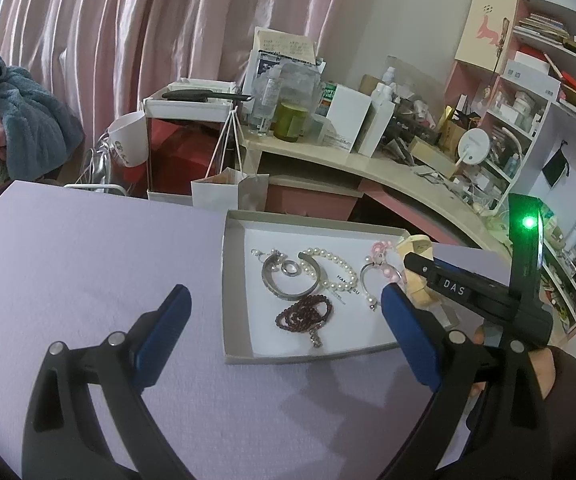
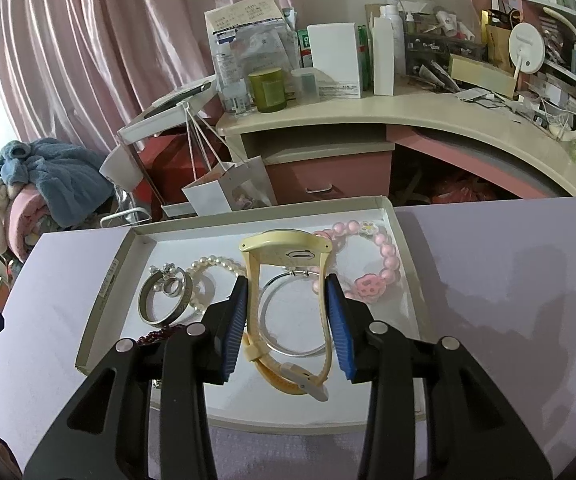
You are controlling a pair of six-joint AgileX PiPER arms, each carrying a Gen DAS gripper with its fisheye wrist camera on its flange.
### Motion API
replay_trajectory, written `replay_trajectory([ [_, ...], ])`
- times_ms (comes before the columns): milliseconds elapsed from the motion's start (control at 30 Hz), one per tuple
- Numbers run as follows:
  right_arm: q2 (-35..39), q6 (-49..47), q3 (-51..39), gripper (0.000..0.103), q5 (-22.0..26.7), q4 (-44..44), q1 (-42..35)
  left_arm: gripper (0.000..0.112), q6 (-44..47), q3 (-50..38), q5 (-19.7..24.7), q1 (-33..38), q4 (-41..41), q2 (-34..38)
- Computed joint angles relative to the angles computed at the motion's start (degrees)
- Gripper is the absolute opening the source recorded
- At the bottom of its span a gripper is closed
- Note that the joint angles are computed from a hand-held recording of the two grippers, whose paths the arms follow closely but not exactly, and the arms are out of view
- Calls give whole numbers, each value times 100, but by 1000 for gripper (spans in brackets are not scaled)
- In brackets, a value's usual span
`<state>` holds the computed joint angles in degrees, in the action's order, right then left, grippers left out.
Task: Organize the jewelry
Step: 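Lower the yellow watch into the tray and open the right tool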
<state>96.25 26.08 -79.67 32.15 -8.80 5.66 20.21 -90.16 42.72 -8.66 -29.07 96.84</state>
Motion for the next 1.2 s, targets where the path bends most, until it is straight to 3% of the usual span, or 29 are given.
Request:
replay_trajectory([
  [1100, 159, -1, -203, 43, 65, 12, -9, 96, -7, 242, -153, -94, 32, -32],
  [1133, 141, 39, -174, 47, 38, -25, -2, 96, -26, 215, -140, -92, 48, -24],
  [1200, 56, 62, -64, 65, -138, -43, 3, 96, -38, 220, -142, -95, 62, -26],
])
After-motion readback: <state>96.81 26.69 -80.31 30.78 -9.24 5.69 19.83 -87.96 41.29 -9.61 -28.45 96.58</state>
